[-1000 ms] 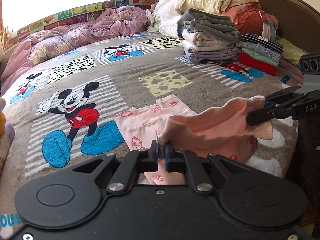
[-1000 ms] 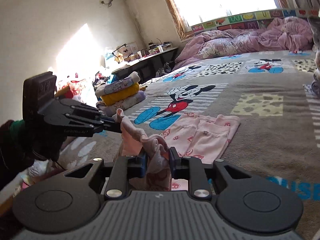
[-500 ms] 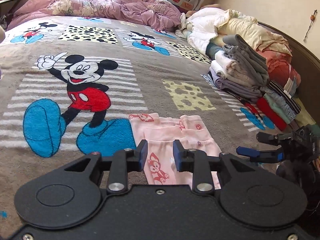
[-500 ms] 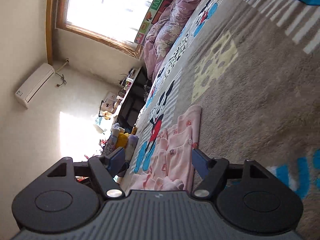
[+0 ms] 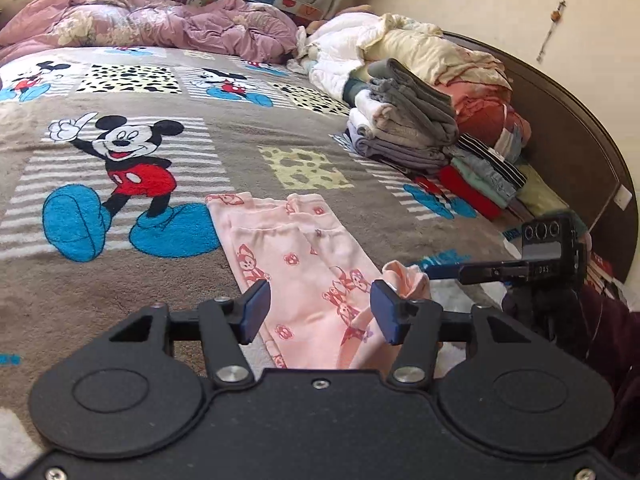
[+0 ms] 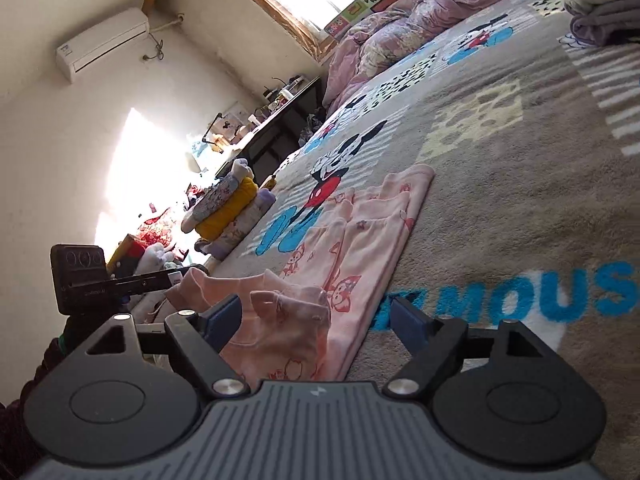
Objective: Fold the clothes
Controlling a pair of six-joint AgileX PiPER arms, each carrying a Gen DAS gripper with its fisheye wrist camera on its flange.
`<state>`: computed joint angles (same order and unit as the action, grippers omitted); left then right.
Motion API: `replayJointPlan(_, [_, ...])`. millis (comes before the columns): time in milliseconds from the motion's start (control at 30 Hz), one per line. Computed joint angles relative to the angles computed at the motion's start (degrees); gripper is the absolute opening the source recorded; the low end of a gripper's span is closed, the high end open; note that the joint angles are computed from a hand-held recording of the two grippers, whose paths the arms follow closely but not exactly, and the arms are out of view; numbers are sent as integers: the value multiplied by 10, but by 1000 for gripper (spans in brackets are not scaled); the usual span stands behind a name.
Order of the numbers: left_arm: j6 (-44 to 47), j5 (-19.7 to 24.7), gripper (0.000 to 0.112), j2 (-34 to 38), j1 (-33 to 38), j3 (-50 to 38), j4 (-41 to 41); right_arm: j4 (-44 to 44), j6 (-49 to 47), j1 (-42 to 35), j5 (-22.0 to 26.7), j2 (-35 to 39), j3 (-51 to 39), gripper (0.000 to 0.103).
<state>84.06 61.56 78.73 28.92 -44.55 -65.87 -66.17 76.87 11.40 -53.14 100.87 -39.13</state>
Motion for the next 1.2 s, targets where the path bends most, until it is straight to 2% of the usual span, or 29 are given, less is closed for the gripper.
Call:
replayJointPlan(133, [11,18,57,6,43,17,-24,14,-35,28,0,19,-8,82])
replayJointPlan(233, [26,62,57,15,92,24,-46,21,-50,38,-1,33,-11,79])
replayJointPlan(300, [36,82,58,22,99,17,-36,25,-58,44,-1,42,-13,79])
replayJointPlan(433, [42,54,58,42,43,5,-3,47,-63,42,-23,69,-18,77])
replayJointPlan(567, [49,19,55,74,-10,1,11,61,-78,40,-41,75,-11,62])
replayJointPlan(633, [54,1,34,86,-28,2,8,62,-86,43,-41,73,-9,54])
replayJointPlan(667, [59,-7,31,88,-33,5,0,60,-88,44,-40,71,-10,37])
replayJointPlan(700, [66,-18,19,85,-36,9,-11,57,-89,45,-38,69,-12,24])
replayJointPlan(733, [73,-28,9,83,-40,14,-22,54,-91,46,-37,67,-14,20])
replayJointPlan(800, [83,-26,8,84,-34,15,-47,74,-108,47,-42,54,-7,15])
replayJointPlan(933, [96,-11,4,91,-19,11,-93,95,-110,44,-44,46,-5,15])
replayJointPlan(1100, [86,0,3,105,-24,-12,-89,86,-108,53,-34,49,-29,12])
replayJointPlan(1167, [80,13,7,107,-10,-10,-94,92,-112,53,-33,53,-35,12])
replayJointPlan(1200, [79,17,22,105,-1,-4,-98,98,-119,55,-28,52,-34,12])
